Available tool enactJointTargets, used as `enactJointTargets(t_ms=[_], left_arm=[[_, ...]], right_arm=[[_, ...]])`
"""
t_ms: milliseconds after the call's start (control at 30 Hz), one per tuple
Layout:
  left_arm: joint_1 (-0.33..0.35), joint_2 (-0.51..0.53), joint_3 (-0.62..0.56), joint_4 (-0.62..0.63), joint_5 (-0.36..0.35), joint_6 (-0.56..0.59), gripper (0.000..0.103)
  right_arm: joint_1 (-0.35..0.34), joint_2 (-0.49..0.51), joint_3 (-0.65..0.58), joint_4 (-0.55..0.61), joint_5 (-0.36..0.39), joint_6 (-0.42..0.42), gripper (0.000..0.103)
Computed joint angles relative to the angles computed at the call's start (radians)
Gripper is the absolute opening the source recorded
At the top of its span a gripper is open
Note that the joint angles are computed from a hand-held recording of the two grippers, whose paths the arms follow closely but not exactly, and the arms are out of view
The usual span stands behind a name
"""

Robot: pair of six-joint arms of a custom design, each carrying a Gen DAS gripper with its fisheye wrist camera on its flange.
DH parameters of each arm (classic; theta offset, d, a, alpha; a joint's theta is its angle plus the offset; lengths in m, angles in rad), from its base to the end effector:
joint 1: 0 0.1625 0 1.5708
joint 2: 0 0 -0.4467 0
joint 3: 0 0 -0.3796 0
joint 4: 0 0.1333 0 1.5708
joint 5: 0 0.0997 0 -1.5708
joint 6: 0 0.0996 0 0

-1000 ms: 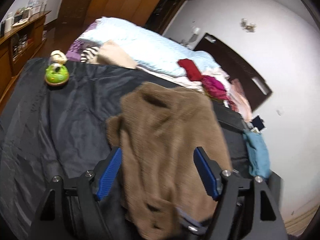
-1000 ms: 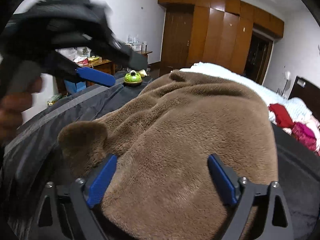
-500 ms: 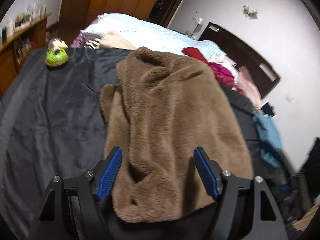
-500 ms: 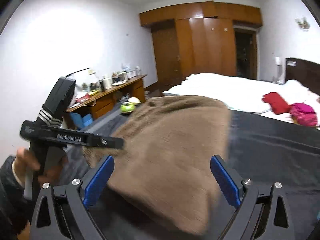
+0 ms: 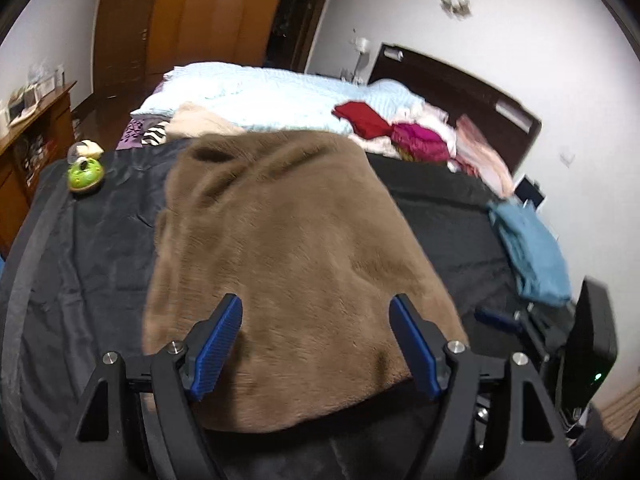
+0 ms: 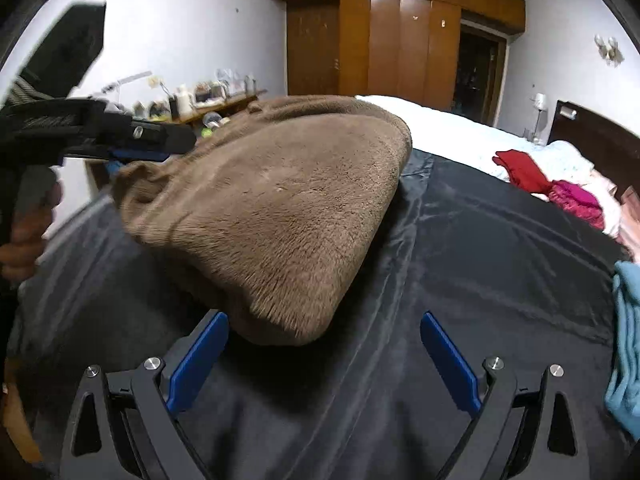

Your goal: Fold clothes

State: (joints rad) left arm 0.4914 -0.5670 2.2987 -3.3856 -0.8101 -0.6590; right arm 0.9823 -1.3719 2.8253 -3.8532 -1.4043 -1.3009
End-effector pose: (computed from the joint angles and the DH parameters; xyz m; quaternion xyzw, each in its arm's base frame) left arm -0.2762 -0.3769 -0.0359 0.1785 0.9105 -0.3082 0.2099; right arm -0.0267 -0.3098 0.2305 0.3495 -0.8432 0.2969 0.2806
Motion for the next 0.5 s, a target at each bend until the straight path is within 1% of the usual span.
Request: enactJointTargets(t_ms=[67,100,167,233,300,367,500], left_arm=[[0.028,0.013,-0.007,-0.006,-0.009,-0.014,0.079],[0.042,0.020,-0.010,-0.008,-0.013,-0.020,0.079],[0.065,0.029,-0.015,-0.016,-0.020,-0.027,0.079],[0.071,0.030,-0.011,-0.030,-0.023,-0.017,0.079],[0.072,0.033,-0.011,-0.028,-0.027,-0.001,0.078],[0.076,0.041,-0.012,-0.030,-0.026,0.022,0.077],[0.086,0.057,0.017,-0.112,-0.035,0.061,0.075]], right_arm=[[0.036,0.078,-0.012,-0.114,-0.045,0.029,0.098],[0.048,0.096,-0.020,-0.139,-0.062,0.046,0.098],[0.059,0.098,-0.040,-0.141,-0.090,0.087,0.098],[0.065,0.110,-0.062,-0.140,-0.131,0.120,0.098],[0.067,0.098,-0.085,-0.105,-0.164,0.159,0.098],[0.064,0.079,-0.102,-0.059,-0.183,0.193,0.099],[0.062,0.070,-0.116,-0.048,-0.209,0.212,0.099]])
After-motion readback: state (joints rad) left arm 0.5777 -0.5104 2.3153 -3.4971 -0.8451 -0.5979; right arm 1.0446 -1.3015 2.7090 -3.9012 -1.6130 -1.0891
